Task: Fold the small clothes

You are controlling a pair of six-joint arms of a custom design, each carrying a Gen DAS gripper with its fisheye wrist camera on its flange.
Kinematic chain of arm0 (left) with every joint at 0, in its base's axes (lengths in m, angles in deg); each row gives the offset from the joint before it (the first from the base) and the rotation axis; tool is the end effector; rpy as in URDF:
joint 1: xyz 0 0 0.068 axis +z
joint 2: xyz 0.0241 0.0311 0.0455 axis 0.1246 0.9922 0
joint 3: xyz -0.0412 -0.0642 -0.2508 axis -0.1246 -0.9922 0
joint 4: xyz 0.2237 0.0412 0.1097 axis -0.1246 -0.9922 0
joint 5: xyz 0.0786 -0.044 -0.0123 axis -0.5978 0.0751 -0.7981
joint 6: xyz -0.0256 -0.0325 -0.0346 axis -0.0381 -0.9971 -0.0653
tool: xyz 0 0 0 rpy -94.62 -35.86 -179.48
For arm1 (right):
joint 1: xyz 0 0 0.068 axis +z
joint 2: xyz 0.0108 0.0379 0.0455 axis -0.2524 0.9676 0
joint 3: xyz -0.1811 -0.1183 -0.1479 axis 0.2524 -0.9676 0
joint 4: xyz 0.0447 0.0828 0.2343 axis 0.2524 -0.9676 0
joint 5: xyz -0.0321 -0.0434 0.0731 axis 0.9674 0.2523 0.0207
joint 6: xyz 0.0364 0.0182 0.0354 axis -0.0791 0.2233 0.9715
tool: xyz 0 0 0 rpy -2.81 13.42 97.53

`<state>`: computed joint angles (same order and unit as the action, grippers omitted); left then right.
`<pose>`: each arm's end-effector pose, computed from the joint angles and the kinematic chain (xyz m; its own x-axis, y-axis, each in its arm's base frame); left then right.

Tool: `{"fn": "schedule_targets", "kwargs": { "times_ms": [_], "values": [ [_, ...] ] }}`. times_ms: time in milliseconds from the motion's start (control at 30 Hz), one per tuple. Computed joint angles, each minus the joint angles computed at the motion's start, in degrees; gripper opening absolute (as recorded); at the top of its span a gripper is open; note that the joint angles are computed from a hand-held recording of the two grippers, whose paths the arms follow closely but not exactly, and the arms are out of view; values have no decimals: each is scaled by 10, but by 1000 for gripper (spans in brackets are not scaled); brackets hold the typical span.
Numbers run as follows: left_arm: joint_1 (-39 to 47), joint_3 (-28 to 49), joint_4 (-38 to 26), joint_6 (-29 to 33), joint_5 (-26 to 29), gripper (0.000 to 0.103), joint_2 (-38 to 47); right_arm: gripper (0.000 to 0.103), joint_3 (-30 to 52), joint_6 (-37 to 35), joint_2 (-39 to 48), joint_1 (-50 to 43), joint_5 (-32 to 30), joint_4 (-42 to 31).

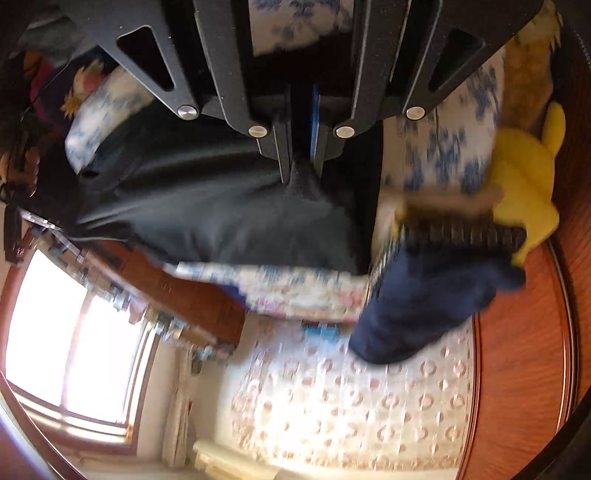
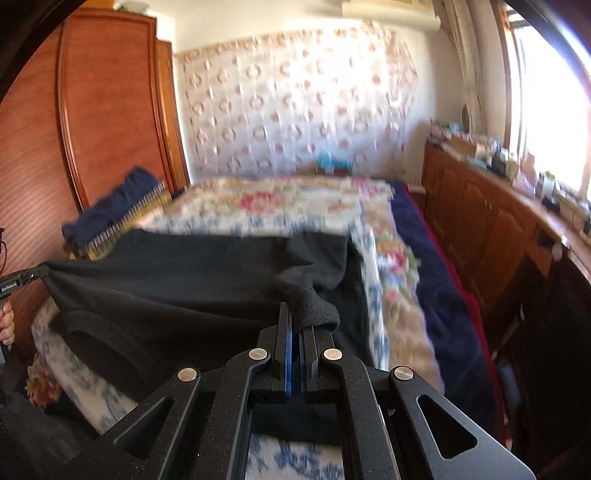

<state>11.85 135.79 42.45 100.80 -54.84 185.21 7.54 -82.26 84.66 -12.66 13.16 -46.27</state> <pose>0.3757 0.0134 0.1939 -0.6221 0.1276 -0.7724 0.4104 0.8934 -0.1829 0.1889 0.0069 0.2352 -0.5333 0.0014 -0.8459 -0.0309 0.9993 0.0211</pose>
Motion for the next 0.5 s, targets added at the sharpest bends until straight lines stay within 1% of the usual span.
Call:
{"fn": "schedule_targets", "kwargs": {
  "times_ms": [100, 200, 300, 367, 400, 433, 467, 500],
  "values": [
    [-6, -13, -1, 9, -23, 8, 15, 2, -29, 7, 24, -22, -27, 20],
    [-8, -21, 0, 15, -33, 8, 16, 2, -41, 7, 42, -21, -26, 28],
    [-13, -18, -4, 13, -35, 9, 18, 2, -28, 11, 58, 7, 4, 23],
    [-16, -36, 12, 15, -41, 18, 8, 2, -20, 10, 67, 12, 14, 20],
    [-17, -43, 18, 16, -44, 19, 2, 5, -8, 25, 66, 38, 36, 8],
    [-15, -51, 23, 18, -43, 22, -4, 7, -1, 29, 70, 47, 45, 5],
    [-10, -57, 26, 22, -38, 30, -7, 9, 1, 31, 66, 53, 53, 2],
    [-8, -58, 27, 22, -36, 35, -8, 11, 2, 31, 65, 56, 58, 1]
  ]
}}
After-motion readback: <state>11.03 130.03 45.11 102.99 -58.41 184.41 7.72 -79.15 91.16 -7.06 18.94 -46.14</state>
